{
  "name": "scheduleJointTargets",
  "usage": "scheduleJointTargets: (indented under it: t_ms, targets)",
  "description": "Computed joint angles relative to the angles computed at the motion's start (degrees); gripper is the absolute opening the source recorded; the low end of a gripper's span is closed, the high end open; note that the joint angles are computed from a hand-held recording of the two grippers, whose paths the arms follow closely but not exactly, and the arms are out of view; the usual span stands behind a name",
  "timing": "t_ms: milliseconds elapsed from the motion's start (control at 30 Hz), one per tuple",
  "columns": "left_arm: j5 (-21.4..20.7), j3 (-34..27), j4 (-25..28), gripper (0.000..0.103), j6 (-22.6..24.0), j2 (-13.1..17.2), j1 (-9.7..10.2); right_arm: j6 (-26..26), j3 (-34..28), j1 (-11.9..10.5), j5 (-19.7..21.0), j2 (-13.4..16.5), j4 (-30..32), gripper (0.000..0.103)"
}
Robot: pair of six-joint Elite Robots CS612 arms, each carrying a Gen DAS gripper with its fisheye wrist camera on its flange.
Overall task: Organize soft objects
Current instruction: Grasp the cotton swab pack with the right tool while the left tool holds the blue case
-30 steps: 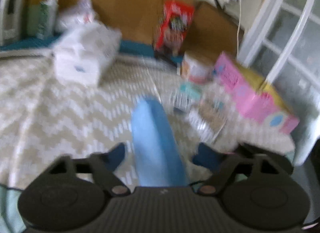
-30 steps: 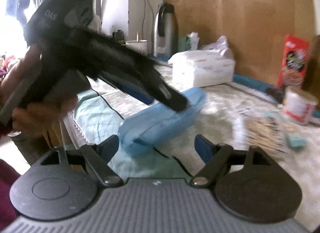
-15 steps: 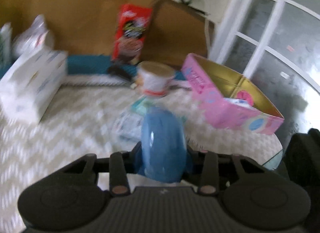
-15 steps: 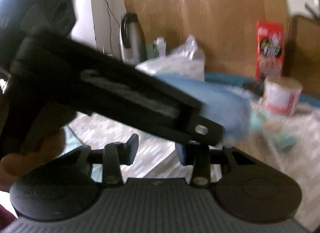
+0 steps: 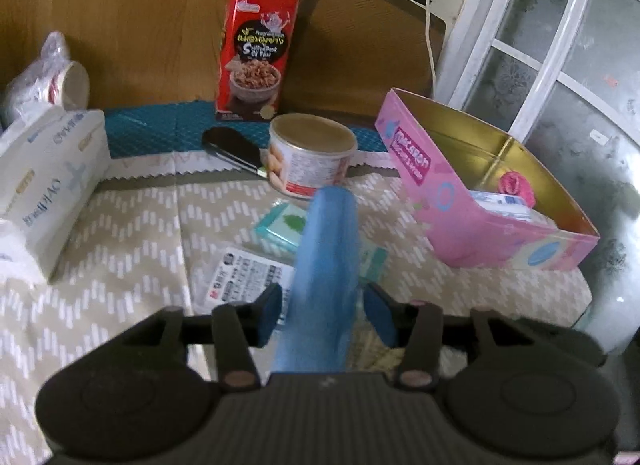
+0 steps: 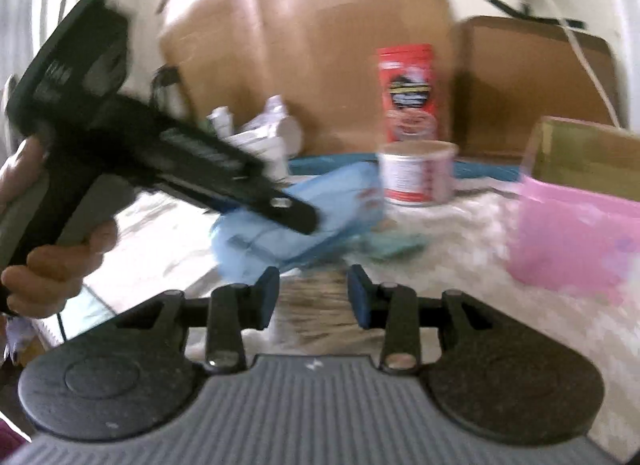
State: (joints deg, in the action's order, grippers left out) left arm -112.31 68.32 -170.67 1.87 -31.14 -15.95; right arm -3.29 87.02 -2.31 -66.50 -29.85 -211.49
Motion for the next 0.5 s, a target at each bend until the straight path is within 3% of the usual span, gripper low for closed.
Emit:
scheduleJointTargets:
  t_ms: [167,233,267,300,400,467,500]
  targets:
    - [1.0,-0.5,1.5,0.058,-0.7,-0.1,0.12,1.0,0.2,-0.8,-0.6,-0.2,1.0,0.061]
    - [0.9,1.5,-1.6,0.06,0.1,-1.0,0.01,-0.3,1.0,-0.8,0.2,-0.5,1.4,0.072]
    - [0.5,2.3,-3.0,0.061,0.5,-1.3,0.03,-1.2,1.0,-0.7,0.6,-0.5,1.9,0.086]
    - [0.2,3.0,-4.2,0.063,1.4,-1.6,-0.03,-2.4,0.9,-0.7,1.0,-0.5,2.4,0.092]
    - [5.5,4.0,-5.2,0.063,5.7,-1.9,-1.28,-6.8,-0.2,0.4,-2.2,0.1,4.1,0.088]
    - [9.7,3.3,-3.6,0.061,5.8,-1.4,-1.85,-8.3,-0.5,0.7,-3.2,0.4,3.7,0.075]
    - [9.6,2.6,-2.3,0.063,4.8,-1.1,-1.68,-8.7,-0.4,0.7,-3.2,0.4,3.3,0.072]
